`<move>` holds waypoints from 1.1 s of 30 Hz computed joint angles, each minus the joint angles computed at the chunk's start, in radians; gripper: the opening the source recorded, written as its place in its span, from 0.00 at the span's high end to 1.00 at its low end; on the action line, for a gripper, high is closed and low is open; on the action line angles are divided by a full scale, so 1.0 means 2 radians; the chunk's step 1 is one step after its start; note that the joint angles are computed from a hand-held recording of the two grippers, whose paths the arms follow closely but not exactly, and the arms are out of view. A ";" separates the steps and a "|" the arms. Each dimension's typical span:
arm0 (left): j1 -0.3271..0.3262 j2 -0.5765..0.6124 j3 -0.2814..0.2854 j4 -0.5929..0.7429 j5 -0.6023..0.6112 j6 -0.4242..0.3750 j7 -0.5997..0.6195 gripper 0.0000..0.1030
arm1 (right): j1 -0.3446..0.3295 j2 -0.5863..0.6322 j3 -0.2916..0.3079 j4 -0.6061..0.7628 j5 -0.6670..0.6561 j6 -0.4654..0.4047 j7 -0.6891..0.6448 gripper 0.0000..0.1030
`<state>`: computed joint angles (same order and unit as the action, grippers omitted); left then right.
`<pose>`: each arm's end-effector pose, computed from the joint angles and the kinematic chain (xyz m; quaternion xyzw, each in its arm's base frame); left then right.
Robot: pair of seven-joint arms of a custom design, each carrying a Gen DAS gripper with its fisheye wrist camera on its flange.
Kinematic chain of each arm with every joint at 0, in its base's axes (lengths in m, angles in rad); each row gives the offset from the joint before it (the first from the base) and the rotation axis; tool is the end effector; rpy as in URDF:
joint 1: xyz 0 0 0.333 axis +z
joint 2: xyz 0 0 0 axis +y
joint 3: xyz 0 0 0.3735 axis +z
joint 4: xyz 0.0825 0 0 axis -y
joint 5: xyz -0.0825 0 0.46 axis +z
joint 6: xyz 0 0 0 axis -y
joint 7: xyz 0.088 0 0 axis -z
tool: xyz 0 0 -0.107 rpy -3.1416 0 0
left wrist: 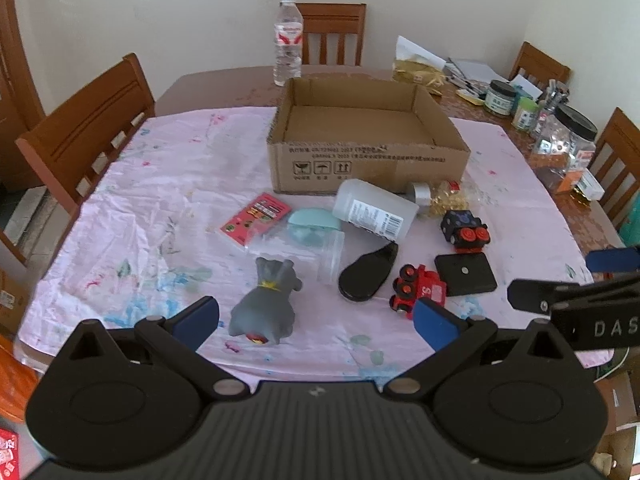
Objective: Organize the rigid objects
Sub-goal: 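Move the left tool toward the grey dog toy while the right tool approaches the red S.L train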
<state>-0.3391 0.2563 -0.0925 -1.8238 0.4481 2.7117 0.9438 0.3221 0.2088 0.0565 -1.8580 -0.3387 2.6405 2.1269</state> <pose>0.6761 -0.3219 0.4848 -0.6171 0.7117 -0.2595 0.2131 0.6791 0.2764 0.4919 -0.6965 0.6508 -0.1959 0.2299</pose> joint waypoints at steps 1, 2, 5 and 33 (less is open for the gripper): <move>0.002 0.001 -0.001 -0.002 -0.003 0.005 0.005 0.01 | -0.002 0.001 0.001 -0.003 0.003 0.006 -0.005 0.00; 0.003 0.003 -0.002 -0.004 -0.005 0.009 0.011 0.01 | -0.003 0.002 0.001 -0.004 0.005 0.009 -0.008 0.00; 0.001 0.007 0.003 -0.006 -0.001 0.011 0.016 0.01 | -0.007 0.005 0.001 -0.009 0.012 0.021 -0.016 0.00; -0.003 0.074 0.050 0.029 0.008 -0.041 -0.046 0.00 | -0.024 0.081 0.030 0.056 0.116 0.002 -0.162 0.00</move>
